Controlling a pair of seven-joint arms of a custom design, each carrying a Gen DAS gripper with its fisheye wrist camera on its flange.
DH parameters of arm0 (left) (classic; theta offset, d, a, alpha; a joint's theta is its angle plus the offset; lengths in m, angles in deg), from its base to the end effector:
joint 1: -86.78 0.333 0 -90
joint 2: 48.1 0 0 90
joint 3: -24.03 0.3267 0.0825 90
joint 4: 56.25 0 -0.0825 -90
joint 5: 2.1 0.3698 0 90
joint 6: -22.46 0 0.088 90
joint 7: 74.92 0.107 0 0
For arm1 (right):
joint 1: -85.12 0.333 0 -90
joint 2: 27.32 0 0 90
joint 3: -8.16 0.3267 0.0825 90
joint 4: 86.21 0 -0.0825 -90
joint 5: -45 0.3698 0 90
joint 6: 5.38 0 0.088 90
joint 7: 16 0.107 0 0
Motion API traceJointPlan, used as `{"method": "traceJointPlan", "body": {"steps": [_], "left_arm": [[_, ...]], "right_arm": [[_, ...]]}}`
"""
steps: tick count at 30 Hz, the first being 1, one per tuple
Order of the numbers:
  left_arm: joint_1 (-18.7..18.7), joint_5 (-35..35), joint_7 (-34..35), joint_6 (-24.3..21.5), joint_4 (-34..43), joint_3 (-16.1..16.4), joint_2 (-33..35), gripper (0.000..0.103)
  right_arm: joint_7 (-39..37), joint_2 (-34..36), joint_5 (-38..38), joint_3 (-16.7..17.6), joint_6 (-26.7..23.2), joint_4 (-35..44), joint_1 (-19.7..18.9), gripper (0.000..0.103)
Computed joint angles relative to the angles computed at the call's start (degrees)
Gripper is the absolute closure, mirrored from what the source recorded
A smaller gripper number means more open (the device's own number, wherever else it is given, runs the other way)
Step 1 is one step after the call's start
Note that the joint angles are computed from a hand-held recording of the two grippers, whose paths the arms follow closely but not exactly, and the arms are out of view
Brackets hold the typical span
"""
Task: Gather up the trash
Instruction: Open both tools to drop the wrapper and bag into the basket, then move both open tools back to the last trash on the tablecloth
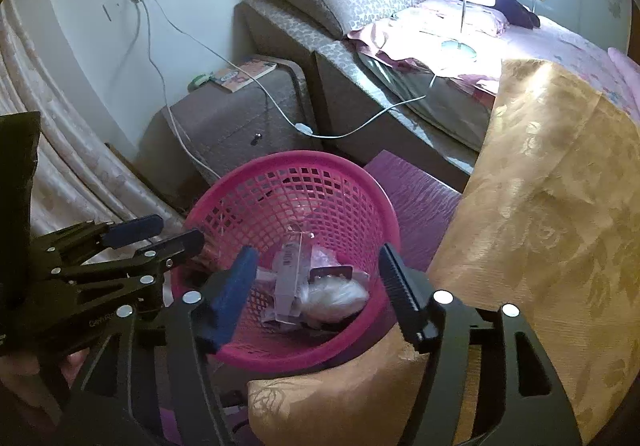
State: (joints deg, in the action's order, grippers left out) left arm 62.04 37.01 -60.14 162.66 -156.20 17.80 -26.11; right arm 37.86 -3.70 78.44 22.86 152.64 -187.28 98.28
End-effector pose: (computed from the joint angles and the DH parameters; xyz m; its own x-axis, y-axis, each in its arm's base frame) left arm 0.5819 -0.3389 0.4068 0.3041 -0.9511 0.0537 -0.7952 -0.2845 -0.5354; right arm 0.6261 0.2794 0.4154 0.5996 -0.7716 -0.2126 -0.6913 -0.3654 -0.6234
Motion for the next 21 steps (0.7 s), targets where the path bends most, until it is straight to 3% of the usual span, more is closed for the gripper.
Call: {"method": "traceJointPlan", "body": {"steps": [9,21], "left_arm": [[0.0,0.8,-2.6,0.7,-0.8,0.3,-0.7,0.034],[-2.0,6.5,-3.5,2.7,1.3,0.3,0.1,0.028]], "right_arm": [[-1.6,-2.4,2.9,0.7,3.0,-3.1,-1.2,0.037],[-6.7,-9.0,10.9,0.5,12.5,-12.0,-4.0,0.035]]}}
